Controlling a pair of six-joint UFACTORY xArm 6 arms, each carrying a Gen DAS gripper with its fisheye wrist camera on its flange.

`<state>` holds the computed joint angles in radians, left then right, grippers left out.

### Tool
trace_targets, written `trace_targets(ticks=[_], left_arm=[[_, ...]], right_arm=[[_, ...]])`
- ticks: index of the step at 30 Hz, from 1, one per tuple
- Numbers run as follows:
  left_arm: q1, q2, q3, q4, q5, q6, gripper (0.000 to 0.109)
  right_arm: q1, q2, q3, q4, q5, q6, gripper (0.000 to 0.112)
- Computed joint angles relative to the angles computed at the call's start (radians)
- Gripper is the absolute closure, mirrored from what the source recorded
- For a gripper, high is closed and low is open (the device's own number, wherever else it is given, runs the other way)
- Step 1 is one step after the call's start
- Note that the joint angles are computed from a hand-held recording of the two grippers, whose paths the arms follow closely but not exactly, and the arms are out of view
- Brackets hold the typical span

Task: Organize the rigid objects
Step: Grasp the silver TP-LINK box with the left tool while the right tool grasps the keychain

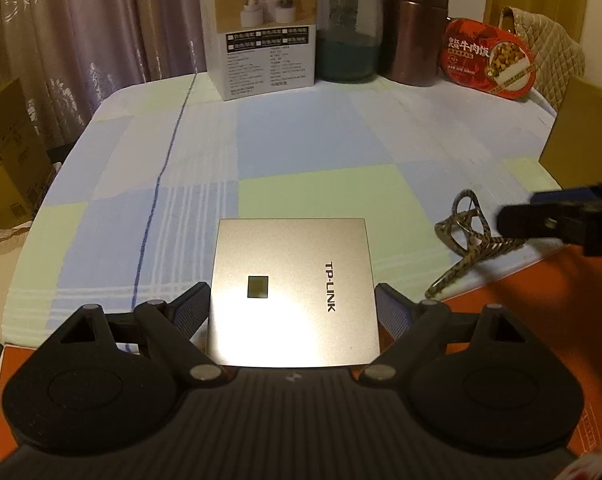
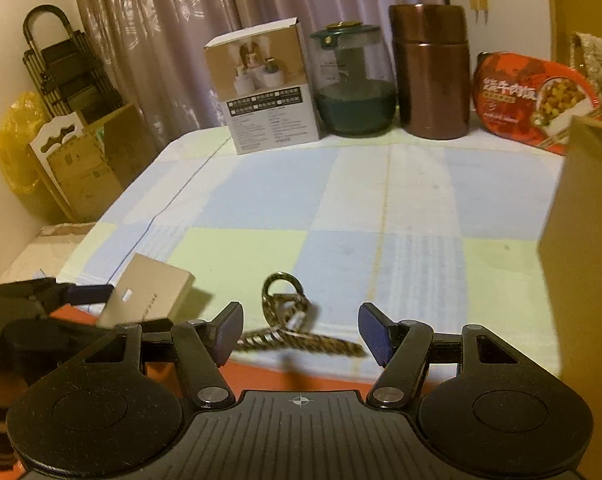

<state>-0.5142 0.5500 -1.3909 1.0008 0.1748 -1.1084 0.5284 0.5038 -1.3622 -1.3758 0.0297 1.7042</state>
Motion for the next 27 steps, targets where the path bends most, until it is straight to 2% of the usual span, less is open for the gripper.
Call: trace_targets(ticks=[3,9,11,13,16,18,22,27], left_arm=[[-0.007,0.015,-0.014,-0.003,0.01,0.029,0.023],[-0.012,0.031,-0.025,0.025,0.019,0.025,0.022],[-0.012,0.035,-0.031,0.048,0.021,0.008,0.022],[-0.013,0.041,-0.04,0.067,0.023,-0.004,0.022],[-0.011,0.046,-0.046,0.066,0.02,-0.007,0.022],[-0.008,0.048,-0.047,0.06,0.016,-0.012,0.021],[-0.011,0.049,-0.049,0.013,0.022,0.014,0.023],[-0.015,0.034,-0.039,0.078,0.022,-0.06,0.024]], right_arm=[[0.003,0.049,-0.052,0.058,0.0,-0.067,0.061],[0.051,0.119,-0.093,0.407,0.058,-0.452,0.067],[0.061,0.134,-0.105,0.448,0.081,-0.505,0.071],[0.06,0.14,-0.106,0.455,0.085,-0.511,0.073],[0.053,0.143,-0.103,0.438,0.079,-0.494,0.085],[0.05,0.137,-0.094,0.435,0.08,-0.497,0.086],[0.047,0.115,-0.078,0.36,0.099,-0.418,0.087],[0.039,0.069,-0.053,0.205,0.118,-0.276,0.088]])
